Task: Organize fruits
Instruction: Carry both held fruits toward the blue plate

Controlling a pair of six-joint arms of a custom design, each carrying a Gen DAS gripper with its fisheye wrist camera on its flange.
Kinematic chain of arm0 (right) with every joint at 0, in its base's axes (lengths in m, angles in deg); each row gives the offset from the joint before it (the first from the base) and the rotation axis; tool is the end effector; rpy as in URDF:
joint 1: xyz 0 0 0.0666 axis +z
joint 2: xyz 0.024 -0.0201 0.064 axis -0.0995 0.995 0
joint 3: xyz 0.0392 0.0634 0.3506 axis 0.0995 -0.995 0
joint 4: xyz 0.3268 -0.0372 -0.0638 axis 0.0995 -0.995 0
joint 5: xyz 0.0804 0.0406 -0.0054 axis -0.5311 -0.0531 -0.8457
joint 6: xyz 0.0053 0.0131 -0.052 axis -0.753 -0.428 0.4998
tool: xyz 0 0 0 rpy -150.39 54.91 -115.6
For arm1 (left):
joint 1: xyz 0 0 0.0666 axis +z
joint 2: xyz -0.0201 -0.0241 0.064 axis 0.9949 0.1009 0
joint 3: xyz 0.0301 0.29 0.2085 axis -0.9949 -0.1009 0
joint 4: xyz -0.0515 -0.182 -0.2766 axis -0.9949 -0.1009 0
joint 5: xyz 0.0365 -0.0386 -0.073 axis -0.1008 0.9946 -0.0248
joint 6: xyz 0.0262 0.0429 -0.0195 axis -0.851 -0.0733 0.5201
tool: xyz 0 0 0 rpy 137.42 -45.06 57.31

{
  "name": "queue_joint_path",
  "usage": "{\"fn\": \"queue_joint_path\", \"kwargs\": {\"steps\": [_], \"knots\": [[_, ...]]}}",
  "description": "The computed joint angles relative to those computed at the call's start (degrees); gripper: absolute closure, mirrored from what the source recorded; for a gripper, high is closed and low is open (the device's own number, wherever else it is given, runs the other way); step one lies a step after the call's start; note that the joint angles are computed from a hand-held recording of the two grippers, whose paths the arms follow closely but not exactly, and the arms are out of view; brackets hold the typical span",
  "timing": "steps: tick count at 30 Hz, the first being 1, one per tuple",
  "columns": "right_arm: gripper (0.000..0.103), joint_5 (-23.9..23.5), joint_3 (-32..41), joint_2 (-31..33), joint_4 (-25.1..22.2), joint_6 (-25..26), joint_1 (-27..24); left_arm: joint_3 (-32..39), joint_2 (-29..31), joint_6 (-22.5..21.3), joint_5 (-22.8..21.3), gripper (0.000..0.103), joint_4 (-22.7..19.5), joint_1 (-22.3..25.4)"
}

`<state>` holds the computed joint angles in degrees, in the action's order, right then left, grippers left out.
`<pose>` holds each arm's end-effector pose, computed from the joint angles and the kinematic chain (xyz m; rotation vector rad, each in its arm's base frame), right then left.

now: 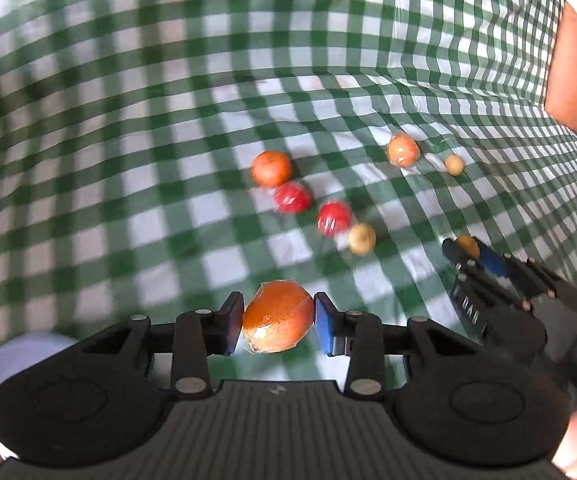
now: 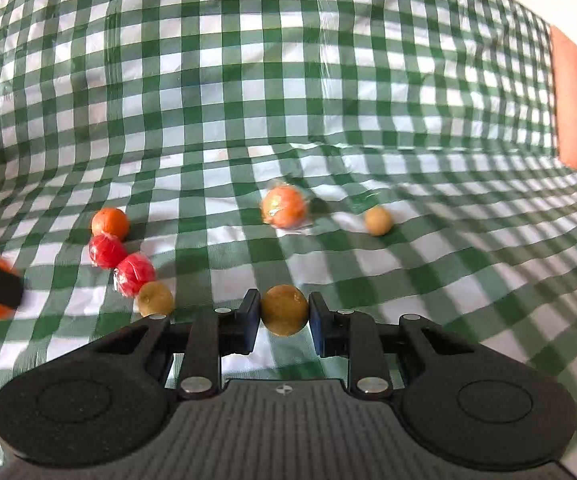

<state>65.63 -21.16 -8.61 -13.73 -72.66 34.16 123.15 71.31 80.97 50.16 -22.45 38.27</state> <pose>0.2970 0.2148 0.2673 0.2817 2.2154 -0.2953 0.3581 -0.3630 0.3413 0.4586 2.5660 -0.2489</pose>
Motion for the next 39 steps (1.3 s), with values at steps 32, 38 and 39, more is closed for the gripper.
{"fn": "queue_joint_path", "kwargs": {"steps": [32, 38, 39], "knots": [[0.076, 1.5, 50.9, 15.4, -47.7, -17.6, 45.8, -25.5, -52.8, 28.3, -19.3, 0.061, -33.1, -15.9], [0.076, 0.7, 51.1, 15.9, -49.0, -18.2, 45.9, -25.8, -53.8, 28.6, -19.7, 0.061, -32.4, -16.1], [0.076, 0.7, 51.2, 15.9, -49.2, -18.3, 45.9, -25.9, -53.9, 28.5, -19.6, 0.061, -32.4, -16.0]]}}
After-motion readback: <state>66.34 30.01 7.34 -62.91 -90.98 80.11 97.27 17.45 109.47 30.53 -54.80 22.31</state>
